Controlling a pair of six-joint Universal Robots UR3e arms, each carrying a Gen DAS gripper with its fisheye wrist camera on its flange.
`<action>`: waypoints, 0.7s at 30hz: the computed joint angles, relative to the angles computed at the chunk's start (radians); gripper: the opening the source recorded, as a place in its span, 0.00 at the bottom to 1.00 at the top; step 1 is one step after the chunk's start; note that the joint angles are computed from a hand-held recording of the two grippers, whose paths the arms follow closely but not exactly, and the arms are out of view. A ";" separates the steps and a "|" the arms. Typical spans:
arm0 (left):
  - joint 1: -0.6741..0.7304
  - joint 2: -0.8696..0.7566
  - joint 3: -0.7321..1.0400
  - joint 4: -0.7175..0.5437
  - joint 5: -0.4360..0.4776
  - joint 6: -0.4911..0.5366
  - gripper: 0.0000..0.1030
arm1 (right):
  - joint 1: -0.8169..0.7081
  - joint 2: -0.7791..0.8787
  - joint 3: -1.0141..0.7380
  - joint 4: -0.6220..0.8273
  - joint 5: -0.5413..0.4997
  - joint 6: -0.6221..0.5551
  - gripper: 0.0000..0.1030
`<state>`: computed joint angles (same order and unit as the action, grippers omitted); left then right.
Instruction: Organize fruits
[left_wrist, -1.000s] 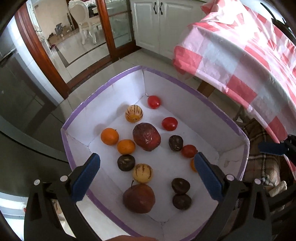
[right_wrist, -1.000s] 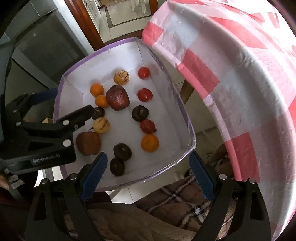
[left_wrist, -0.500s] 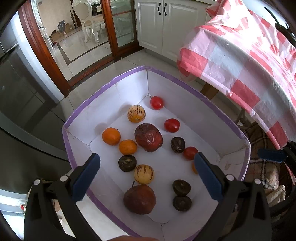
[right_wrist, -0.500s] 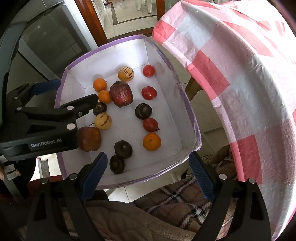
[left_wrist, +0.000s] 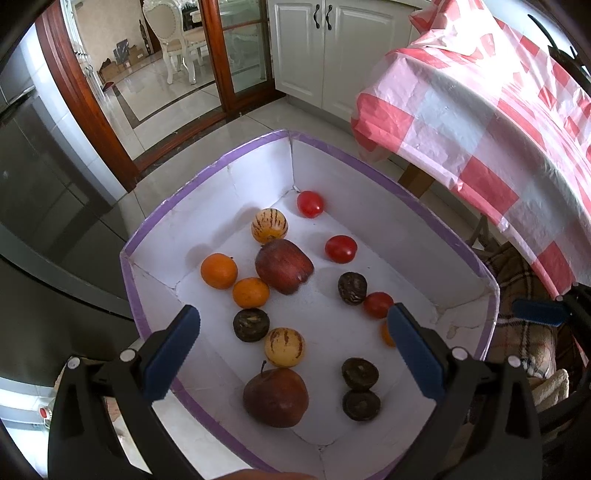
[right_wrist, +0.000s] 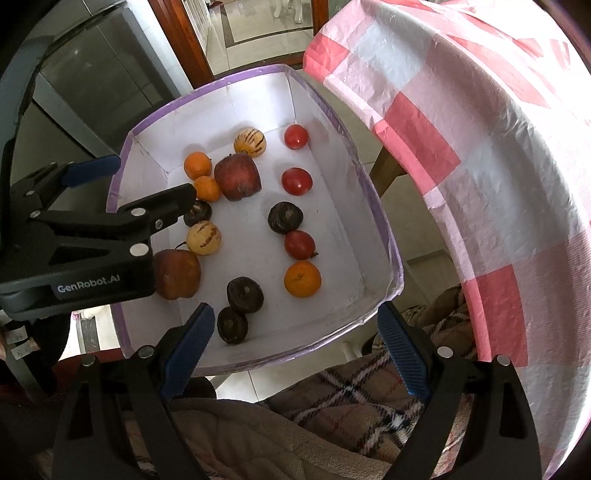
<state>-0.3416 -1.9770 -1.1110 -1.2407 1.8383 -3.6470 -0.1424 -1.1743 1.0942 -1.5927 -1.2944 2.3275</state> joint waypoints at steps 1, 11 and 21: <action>0.001 -0.003 0.001 0.002 -0.001 0.000 0.98 | 0.000 0.000 0.001 0.000 -0.001 0.000 0.84; 0.002 -0.006 0.001 0.005 -0.003 0.003 0.98 | 0.002 0.002 -0.003 0.002 -0.003 0.001 0.84; 0.005 -0.005 -0.001 0.006 -0.005 0.007 0.98 | 0.003 0.004 -0.003 0.000 -0.005 0.003 0.84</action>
